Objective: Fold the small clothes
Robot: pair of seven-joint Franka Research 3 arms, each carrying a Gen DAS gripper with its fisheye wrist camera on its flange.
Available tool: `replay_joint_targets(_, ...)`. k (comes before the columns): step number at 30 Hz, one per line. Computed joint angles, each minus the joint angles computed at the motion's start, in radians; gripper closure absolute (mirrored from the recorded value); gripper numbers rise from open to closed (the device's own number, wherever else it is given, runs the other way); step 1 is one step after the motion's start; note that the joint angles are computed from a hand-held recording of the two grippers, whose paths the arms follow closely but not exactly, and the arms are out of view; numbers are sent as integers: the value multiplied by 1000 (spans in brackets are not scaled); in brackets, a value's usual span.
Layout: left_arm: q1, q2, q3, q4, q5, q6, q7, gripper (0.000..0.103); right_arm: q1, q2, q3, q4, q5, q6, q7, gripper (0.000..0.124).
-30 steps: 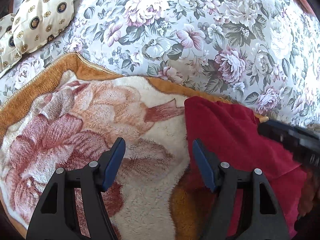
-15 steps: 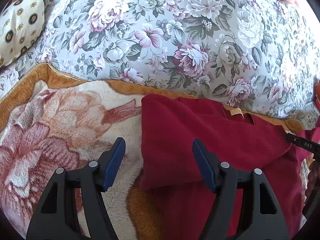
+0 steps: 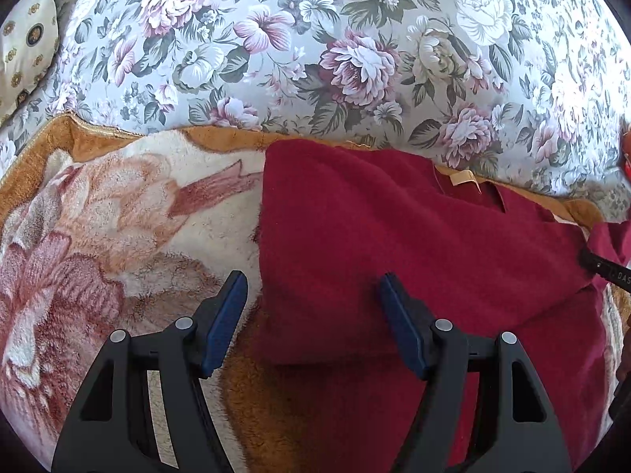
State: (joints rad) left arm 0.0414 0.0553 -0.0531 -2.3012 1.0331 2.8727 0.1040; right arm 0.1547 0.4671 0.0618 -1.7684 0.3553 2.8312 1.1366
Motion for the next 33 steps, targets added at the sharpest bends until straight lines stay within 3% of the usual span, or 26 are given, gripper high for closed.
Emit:
replay_joint_targets(3,-8,-22,-1,4,121,-18,-100,33,-56,-75,66,-108,91,137,-89,107)
replay_joint_targets(4,-7,-26,-2,5,157,-14,-133,33,-105,-100,127,-139,160,174,-154,107)
replay_joint_targets(5,-5,-28,-4,7,190,-3,-161,33,-167,-117,205,-156,256,182,-252,107)
replay_joint_targets(7,-4,-20,-13,13,170,-2,-133,33,-209,-113,263,-137,326,107,-357,107)
replay_joint_targets(9,-9,-4,-21,23,116,-10,-69,33,-147,-91,211,-115,286,68,-330,107)
replay_joint_targets(12,-23,27,-29,43,33,-33,35,33,9,-34,52,-79,102,16,-168,107)
replay_joint_targets(13,-33,35,-30,52,21,-58,59,33,17,-26,50,-84,107,43,-177,107)
replay_joint_targets(14,-44,41,-29,62,28,-84,60,33,1,-31,72,-95,123,68,-207,107)
replay_joint_targets(16,-54,41,-22,64,43,-88,49,33,-35,-54,89,-87,146,-10,-233,107)
replay_joint_targets(19,-50,22,-6,48,98,-26,-25,33,-112,-108,121,-108,296,-25,-328,104)
replay_joint_targets(23,-37,-11,4,41,297,33,-240,33,-130,-172,55,-164,355,92,-348,93)
replay_joint_targets(27,-19,-16,-9,35,284,41,-245,33,-119,-162,-63,-148,254,129,-174,91)
replay_joint_targets(30,-7,-4,-7,32,235,74,-223,33,-251,-151,31,-88,417,76,-261,91)
replay_joint_targets(33,-3,4,-4,30,211,88,-216,33,-282,-138,48,-35,537,72,-296,89)
